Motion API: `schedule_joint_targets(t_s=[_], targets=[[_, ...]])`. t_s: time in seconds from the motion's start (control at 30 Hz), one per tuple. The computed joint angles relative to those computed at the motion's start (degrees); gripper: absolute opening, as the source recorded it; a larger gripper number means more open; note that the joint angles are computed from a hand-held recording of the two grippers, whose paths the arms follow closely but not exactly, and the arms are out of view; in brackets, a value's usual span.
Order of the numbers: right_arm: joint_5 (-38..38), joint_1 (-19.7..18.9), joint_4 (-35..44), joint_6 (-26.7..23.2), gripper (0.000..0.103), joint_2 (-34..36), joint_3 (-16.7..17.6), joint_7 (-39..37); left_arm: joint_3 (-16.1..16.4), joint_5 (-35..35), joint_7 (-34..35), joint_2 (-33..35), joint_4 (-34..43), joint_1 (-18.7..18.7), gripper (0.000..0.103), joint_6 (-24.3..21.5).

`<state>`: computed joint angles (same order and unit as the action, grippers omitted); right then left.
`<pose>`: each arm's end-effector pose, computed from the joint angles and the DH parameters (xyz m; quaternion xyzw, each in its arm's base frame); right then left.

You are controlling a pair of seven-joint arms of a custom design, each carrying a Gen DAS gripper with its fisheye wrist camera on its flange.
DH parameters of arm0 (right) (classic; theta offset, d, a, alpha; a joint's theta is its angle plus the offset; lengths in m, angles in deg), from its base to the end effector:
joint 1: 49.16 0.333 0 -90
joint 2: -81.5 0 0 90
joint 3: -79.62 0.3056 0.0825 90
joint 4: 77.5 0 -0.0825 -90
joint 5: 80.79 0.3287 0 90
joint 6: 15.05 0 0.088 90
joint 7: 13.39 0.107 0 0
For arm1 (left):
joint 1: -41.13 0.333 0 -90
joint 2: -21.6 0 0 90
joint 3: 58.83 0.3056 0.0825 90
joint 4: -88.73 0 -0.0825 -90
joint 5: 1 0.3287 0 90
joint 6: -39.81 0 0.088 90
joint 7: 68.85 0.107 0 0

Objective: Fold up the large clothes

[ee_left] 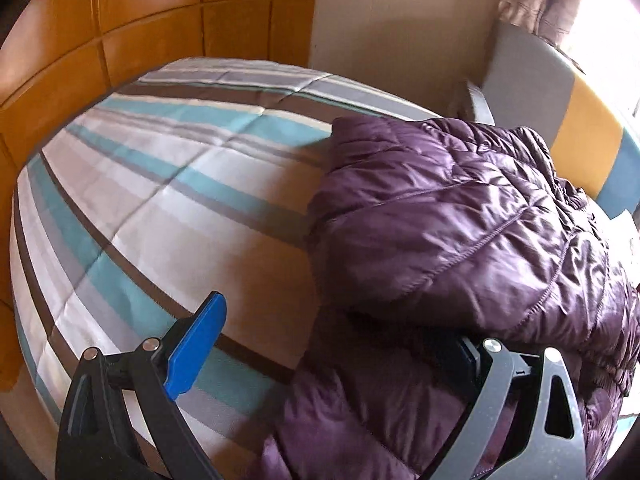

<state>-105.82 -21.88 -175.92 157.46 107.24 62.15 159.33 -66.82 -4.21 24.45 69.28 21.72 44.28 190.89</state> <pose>0.6354 0.1766 0.4520 -0.3497 0.8317 -0.1586 0.4011 0.7484 -0.0226 0.3847 -0.6622 0.6773 -0.2688 0.1748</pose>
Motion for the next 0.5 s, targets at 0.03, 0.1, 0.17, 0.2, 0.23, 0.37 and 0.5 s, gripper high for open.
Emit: schedule_joint_targets(t_s=[0.03,0.1,0.17,0.2,0.23,0.37,0.5], targets=[[1.5,-1.8,1.2,-0.8,0.072,0.7,2.4,-2.2,0.0,0.0,0.0,0.3,0.6,0.0,0.096,-0.6],[5.1,-5.0,5.0,-4.4,0.069,2.8,7.0,-7.5,0.1,0.1,0.0,0.5,0.8,-0.1,0.096,-0.4],[9.4,-8.1,10.1,-7.8,0.029,6.4,11.6,-13.3,0.4,0.6,-0.1,0.4,0.5,-0.4,0.096,0.5],[11.5,-7.9,12.5,-9.4,0.024,7.9,11.8,-15.9,0.4,0.7,0.0,0.3,0.3,-0.4,0.096,1.1],[10.0,-6.7,12.9,-10.2,0.014,7.8,10.5,-14.9,0.3,0.6,0.1,-0.2,-0.5,-0.3,0.096,2.1],[-2.5,2.6,11.5,-12.8,0.012,4.6,-1.5,-4.3,-1.4,-0.3,1.9,-1.6,-3.5,0.9,0.098,8.1],[-9.2,3.6,9.6,-18.8,0.010,2.0,-2.8,-0.5,1.5,2.0,1.1,0.2,-0.6,-1.5,0.098,6.6]])
